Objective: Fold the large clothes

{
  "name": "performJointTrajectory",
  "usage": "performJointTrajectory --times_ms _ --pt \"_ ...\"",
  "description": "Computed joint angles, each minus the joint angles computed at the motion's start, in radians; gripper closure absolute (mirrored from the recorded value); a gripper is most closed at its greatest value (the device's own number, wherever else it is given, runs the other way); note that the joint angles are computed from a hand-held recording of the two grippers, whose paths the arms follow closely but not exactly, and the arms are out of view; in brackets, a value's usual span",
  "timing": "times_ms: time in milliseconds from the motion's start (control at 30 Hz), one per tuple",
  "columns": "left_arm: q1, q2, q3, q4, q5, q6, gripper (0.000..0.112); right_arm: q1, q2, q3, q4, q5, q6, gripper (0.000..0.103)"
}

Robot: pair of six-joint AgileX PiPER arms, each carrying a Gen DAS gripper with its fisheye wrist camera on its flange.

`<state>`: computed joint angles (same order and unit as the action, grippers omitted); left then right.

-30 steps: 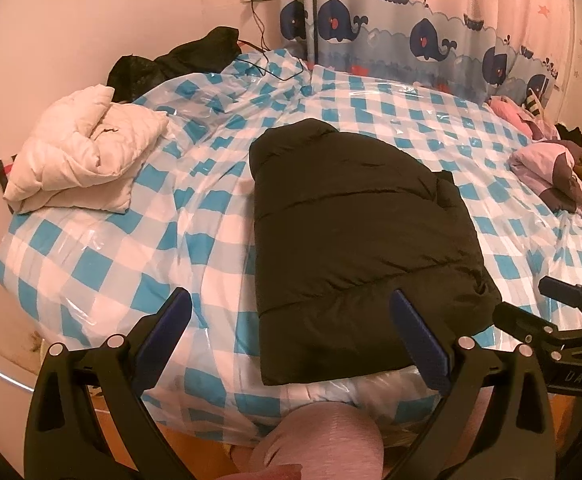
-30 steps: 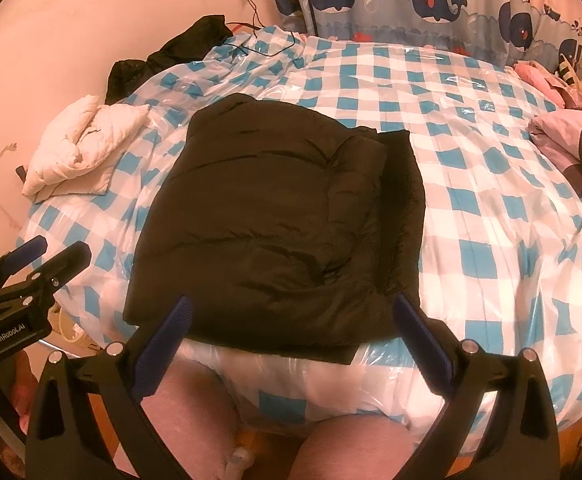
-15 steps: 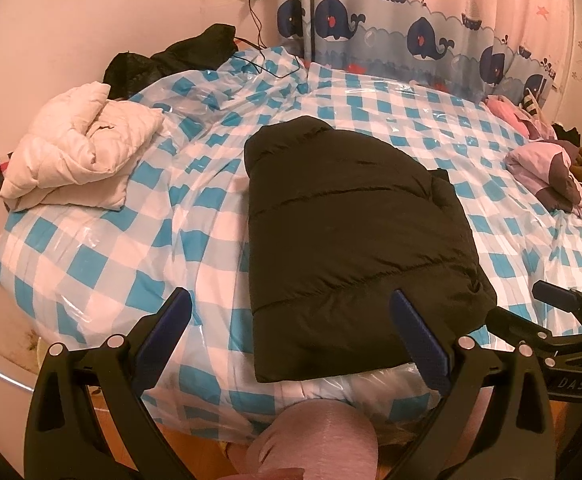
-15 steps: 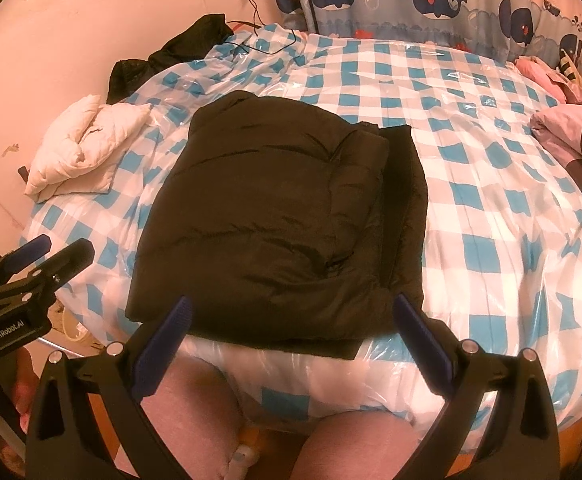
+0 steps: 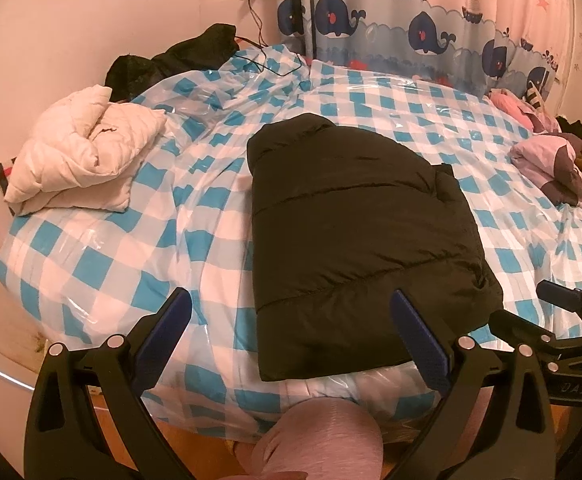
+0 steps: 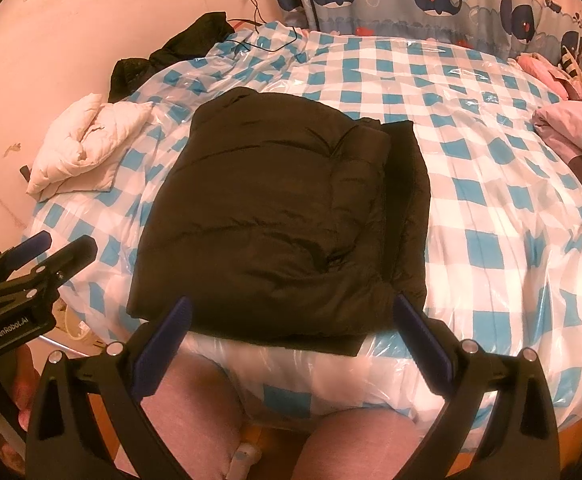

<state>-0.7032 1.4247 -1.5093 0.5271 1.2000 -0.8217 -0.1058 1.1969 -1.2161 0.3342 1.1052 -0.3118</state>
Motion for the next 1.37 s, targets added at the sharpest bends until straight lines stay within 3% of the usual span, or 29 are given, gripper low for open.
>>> performJointTrajectory --times_ms 767,933,1100,1200,1367 --pt "0.010 -0.005 0.013 -0.011 -0.008 0.003 0.017 -0.009 -0.005 0.009 0.010 0.002 -0.009 0.007" --pt "0.014 -0.047 0.069 0.002 -0.060 -0.015 0.017 -0.014 -0.006 0.011 0.016 0.003 -0.017 0.007" --pt "-0.028 -0.043 0.056 0.110 -0.007 -0.063 0.017 -0.001 -0.012 0.017 0.012 -0.003 -0.001 0.007" --pt "0.008 -0.036 0.036 0.034 -0.011 -0.015 0.017 -0.008 -0.019 0.023 0.020 -0.003 -0.010 0.007" --pt "-0.009 -0.018 0.018 0.029 0.000 0.002 0.017 0.035 -0.026 0.022 -0.003 -0.013 0.033 0.007"
